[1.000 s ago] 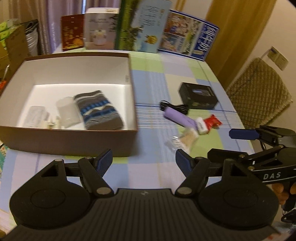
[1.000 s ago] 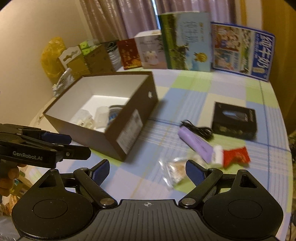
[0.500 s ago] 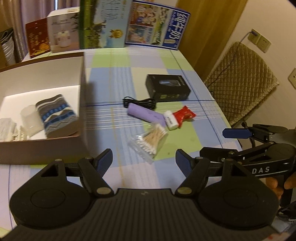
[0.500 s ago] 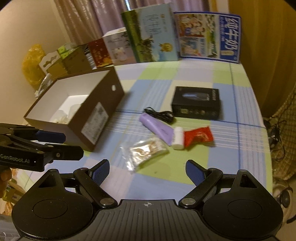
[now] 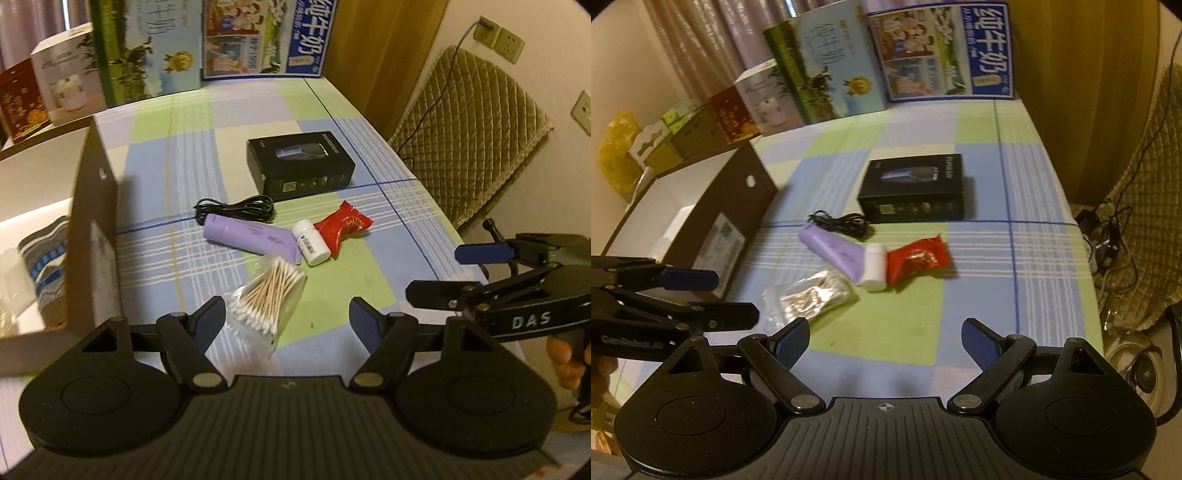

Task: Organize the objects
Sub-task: 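Withdraw both tools from the box toward the cotton swab bag, then grasp the cotton swab bag with the left tool while the right tool grasps the white pill bottle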

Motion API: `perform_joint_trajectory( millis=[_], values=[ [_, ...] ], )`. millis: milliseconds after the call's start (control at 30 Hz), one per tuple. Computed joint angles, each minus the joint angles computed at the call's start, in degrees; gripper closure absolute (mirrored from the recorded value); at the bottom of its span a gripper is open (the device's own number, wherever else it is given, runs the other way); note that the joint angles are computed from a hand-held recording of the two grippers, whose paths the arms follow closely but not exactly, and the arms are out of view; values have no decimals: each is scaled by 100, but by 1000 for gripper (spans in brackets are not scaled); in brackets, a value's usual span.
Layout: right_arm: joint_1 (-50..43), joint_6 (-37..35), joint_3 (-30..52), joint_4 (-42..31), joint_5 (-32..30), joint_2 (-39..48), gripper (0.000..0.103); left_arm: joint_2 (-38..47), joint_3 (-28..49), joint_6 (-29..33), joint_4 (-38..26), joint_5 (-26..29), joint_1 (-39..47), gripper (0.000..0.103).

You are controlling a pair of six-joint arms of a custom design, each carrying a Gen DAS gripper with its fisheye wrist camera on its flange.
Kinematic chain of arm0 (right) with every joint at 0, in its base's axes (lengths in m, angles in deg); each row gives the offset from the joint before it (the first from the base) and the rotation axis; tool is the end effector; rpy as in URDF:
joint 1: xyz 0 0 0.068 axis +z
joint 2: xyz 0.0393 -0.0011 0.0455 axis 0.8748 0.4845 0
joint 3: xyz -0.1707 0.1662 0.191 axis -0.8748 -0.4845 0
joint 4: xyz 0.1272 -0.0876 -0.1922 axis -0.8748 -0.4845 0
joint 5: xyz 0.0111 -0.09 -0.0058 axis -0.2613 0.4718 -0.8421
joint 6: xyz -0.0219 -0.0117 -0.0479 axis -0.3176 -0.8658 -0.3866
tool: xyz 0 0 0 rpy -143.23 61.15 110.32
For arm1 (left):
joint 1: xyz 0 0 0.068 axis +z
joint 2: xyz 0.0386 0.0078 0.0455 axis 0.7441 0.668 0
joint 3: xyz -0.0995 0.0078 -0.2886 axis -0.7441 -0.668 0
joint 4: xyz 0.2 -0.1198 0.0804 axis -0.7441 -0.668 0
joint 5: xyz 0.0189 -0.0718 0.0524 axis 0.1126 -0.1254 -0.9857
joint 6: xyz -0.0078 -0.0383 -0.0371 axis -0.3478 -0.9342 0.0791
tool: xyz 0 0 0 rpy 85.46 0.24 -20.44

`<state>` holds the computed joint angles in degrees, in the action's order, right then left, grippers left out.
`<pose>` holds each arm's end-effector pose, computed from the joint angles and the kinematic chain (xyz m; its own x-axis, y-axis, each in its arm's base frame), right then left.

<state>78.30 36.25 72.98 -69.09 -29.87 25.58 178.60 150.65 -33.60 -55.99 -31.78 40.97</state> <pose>0.1888 0.0495 0.2678 -0.6762 0.4694 -0.5678 0.4086 0.8803 0.2412 0.3432 -0.0609 0.2697 -0.4651 0.7009 -0.5408 0.8686 0.4791 -0.1262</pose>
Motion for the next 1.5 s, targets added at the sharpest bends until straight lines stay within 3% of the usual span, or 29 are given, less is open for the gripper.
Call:
perform_joint_trajectory(
  millis=[100, 400, 733, 867, 1000, 1133, 1233, 1400, 1500],
  values=[
    [-209, -76, -99, 113, -67, -9, 16, 181, -71, -21, 236, -170, -206, 42],
    [-741, -265, -348, 517, -369, 112, 16, 715, -105, -64, 829, -668, -642, 42],
    [-951, -398, -420, 796, -578, 313, 16, 1159, 74, -29, 1042, -964, -955, 46],
    [-1031, -496, -413, 884, -643, 383, 16, 1291, 140, 45, 1059, -988, -979, 53],
    [-1094, -624, -365, 1050, -746, 557, 17, 1406, 155, 75, 1089, -1061, -967, 73],
    [-1083, -759, -315, 1278, -796, 763, 17, 1422, 178, 49, 1113, -913, -855, 83],
    [-1042, -919, -283, 1526, -802, 940, 26, 1412, 265, -164, 1102, -861, -756, 85],
    [-1050, -1211, -185, 1935, -937, 1352, 53, 1413, 572, -605, 983, -804, -576, 85],
    [-1040, -1334, -92, 2146, -940, 1660, 60, 1467, 756, -831, 907, -908, -548, 85]
  ],
)
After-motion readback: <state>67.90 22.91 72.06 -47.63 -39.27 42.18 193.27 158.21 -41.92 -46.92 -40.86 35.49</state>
